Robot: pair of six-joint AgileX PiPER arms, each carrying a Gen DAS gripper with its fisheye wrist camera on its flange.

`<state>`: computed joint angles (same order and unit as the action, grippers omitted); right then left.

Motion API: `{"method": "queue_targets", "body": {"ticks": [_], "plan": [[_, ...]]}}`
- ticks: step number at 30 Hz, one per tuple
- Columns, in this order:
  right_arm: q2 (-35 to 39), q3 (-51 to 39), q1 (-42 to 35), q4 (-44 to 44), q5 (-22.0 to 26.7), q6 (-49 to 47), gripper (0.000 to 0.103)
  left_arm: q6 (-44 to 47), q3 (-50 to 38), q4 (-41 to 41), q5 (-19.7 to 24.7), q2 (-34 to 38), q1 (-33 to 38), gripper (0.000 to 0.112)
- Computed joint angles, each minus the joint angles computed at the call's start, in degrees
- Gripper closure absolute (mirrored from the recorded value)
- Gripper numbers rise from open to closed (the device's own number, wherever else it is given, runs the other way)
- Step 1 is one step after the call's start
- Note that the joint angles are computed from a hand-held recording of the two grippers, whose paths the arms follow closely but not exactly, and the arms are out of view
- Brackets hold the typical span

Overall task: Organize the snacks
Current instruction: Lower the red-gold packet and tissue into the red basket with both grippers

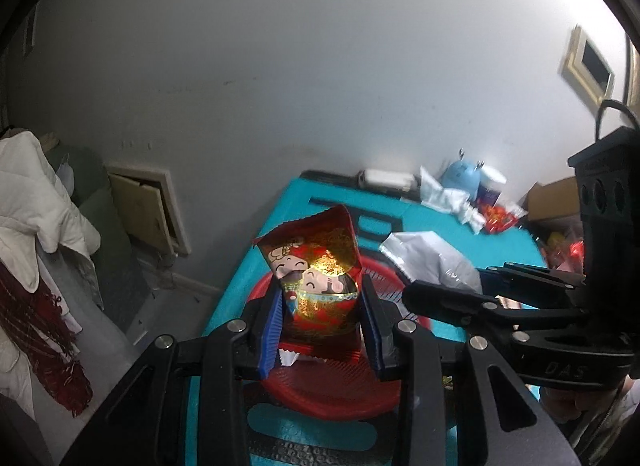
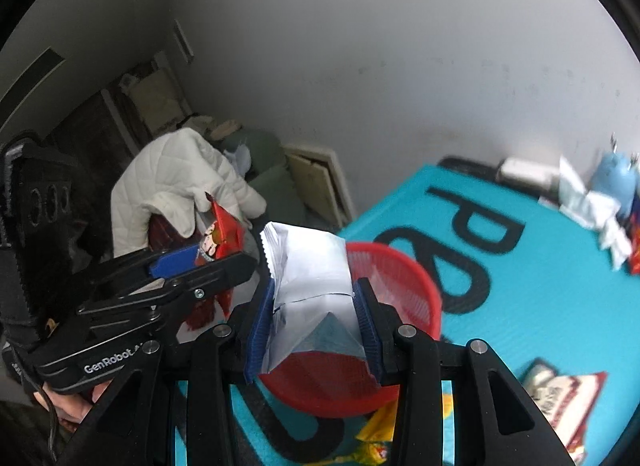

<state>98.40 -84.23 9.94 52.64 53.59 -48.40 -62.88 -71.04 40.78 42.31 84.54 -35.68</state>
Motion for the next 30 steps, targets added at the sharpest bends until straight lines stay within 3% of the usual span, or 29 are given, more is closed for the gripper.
{"method": "queue_targets", "body": {"ticks": [15, 23, 27, 30], "plan": [[8.8, -4.7, 0.8, -5.6, 4.4, 4.4, 0.06, 10.1, 0.2, -13.1, -5.0, 6.9, 6.3, 0.078], [10.2, -5.5, 1.3, -8.1, 3.7, 6.6, 0.051, 13.0, -1.6, -15.7, -3.1, 9.0, 7.3, 0.078], [9.9, -5.7, 0.7, -8.2, 3.5, 6.9, 0.046, 14.5, -3.8, -18.2, -0.1, 10.2, 7.9, 0.076], [8.7, -5.2, 0.4, -8.4, 2.6, 6.9, 0.045, 10.5, -4.3, -14.1, 2.1, 10.0, 6.5, 0.065]]}}
